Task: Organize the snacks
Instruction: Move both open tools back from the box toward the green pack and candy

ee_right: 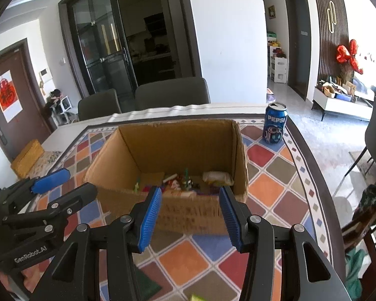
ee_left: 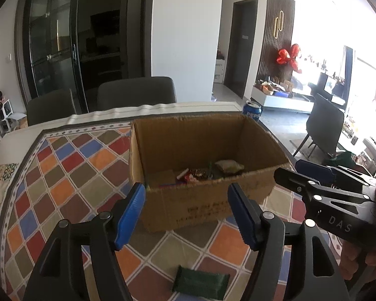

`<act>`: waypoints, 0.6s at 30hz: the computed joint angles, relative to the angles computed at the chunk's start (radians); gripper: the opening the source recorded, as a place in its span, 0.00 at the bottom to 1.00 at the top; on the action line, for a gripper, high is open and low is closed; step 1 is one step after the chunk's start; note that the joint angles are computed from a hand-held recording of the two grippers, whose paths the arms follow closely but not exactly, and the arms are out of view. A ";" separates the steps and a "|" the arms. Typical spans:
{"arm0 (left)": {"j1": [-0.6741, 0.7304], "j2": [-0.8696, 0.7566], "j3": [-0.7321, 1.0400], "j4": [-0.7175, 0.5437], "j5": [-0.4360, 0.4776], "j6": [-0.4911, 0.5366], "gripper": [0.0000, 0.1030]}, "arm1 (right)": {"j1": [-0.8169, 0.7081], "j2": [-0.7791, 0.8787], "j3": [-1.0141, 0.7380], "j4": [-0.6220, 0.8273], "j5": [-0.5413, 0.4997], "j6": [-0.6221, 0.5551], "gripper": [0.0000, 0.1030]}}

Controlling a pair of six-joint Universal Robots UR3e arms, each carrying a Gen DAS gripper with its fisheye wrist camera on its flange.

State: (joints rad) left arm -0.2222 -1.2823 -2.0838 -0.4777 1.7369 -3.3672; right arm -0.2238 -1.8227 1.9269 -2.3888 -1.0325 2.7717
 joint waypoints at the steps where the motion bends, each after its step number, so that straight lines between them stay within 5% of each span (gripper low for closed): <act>1: -0.005 0.011 -0.014 -0.002 -0.002 -0.003 0.67 | -0.004 -0.016 0.015 0.004 0.000 -0.005 0.48; 18: -0.152 0.082 -0.194 0.026 0.050 -0.018 0.80 | -0.112 -0.293 0.266 0.207 -0.021 -0.183 0.53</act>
